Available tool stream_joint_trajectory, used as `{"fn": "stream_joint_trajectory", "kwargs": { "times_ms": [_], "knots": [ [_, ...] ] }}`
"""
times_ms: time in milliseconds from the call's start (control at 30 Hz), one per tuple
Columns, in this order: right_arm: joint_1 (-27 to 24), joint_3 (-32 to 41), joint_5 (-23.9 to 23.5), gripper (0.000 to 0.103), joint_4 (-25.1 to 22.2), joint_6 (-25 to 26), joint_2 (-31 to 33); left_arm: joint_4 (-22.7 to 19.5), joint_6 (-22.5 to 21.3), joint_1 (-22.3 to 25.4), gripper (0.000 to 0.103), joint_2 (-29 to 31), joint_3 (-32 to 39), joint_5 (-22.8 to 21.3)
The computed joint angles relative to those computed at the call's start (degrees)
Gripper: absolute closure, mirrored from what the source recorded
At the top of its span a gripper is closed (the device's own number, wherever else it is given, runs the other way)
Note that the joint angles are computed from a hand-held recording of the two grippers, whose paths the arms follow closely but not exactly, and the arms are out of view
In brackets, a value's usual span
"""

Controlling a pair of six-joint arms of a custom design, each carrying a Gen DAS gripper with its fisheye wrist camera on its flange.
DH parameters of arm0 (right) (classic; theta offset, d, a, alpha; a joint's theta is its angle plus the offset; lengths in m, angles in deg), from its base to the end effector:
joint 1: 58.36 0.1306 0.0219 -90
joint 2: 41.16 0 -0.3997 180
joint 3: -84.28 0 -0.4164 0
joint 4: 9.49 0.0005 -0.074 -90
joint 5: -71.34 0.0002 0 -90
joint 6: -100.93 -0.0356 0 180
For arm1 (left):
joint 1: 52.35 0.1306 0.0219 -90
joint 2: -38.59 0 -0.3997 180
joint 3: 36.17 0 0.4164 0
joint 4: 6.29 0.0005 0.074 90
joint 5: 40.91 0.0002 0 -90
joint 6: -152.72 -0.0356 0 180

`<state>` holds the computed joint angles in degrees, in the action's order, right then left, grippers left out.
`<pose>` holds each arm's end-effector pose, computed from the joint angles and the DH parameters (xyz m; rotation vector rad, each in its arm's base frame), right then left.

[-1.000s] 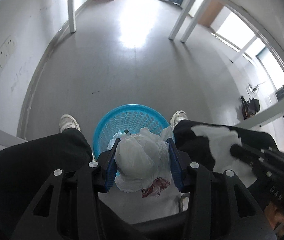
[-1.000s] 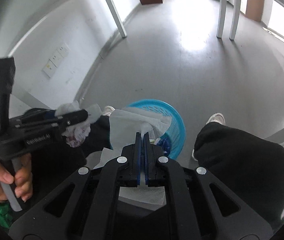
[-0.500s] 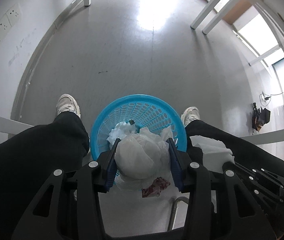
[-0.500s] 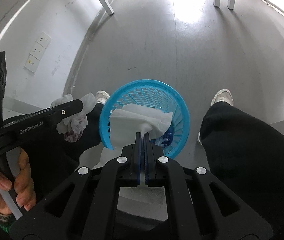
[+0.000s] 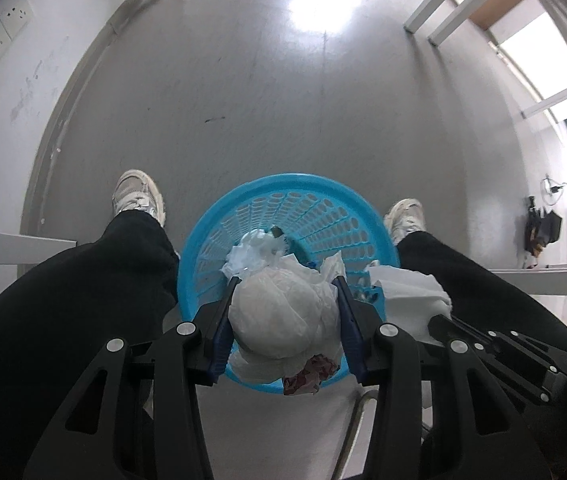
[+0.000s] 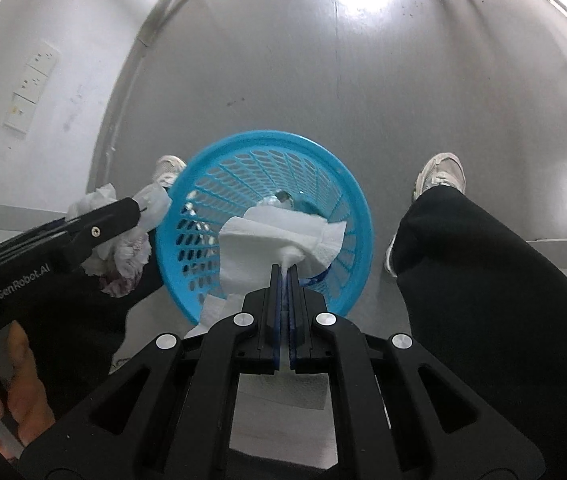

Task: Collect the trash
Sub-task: 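Open both tools to drop the plastic bag and tissues into the wastebasket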

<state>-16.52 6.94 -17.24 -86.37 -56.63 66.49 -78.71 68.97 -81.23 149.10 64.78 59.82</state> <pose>0.4280 0.3813 0.3667 0.6782 2.9588 0.1543 0.5111 -0.2900 0.3279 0.6174 2.9833 -0.3372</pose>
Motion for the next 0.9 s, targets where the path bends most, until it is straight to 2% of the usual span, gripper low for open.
{"fn": "stream_joint_trajectory", "kwargs": {
  "times_ms": [133, 433, 500, 533, 567, 600, 667, 800, 900],
  "knots": [
    [-0.9, -1.0, -1.6, 0.101, 0.5, 0.0, 0.5, -2.1, 1.0, 0.1, 0.058, 2.3, 1.7, 0.2],
    [-1.4, -1.4, -3.1, 0.099, 1.1, 0.2, 1.1, -2.6, 0.7, 0.3, 0.057, 2.1, 1.7, 1.4],
    [-1.5, -1.6, -2.9, 0.098, 1.4, 0.0, 0.9, -2.6, 1.1, 0.5, 0.05, 2.2, 1.8, 2.4],
    [-1.5, -2.0, -2.9, 0.087, 1.7, -0.5, 0.5, -2.3, 1.3, 0.6, 0.045, 2.2, 1.7, 3.0],
    [-1.6, -2.6, -2.8, 0.078, 2.1, -1.1, 0.1, -1.6, 1.6, 0.7, 0.034, 2.0, 1.6, 2.9],
    [-1.6, -2.9, -2.6, 0.065, 2.3, -1.7, -0.2, -1.0, 1.7, 0.7, 0.029, 1.8, 1.4, 2.7],
    [-1.6, -3.5, -2.3, 0.064, 2.7, -2.6, -0.9, -0.3, 1.8, 0.6, 0.029, 1.5, 1.0, 1.3],
    [-1.2, -3.6, -0.9, 0.064, 2.2, -3.7, -1.8, -0.5, 2.5, 1.2, 0.029, 1.3, 0.7, 1.5],
    [-0.3, -2.9, 0.4, 0.058, 1.4, -3.7, -2.4, 0.0, 3.2, 1.8, 0.027, 0.5, 0.0, 2.3]
  ]
}}
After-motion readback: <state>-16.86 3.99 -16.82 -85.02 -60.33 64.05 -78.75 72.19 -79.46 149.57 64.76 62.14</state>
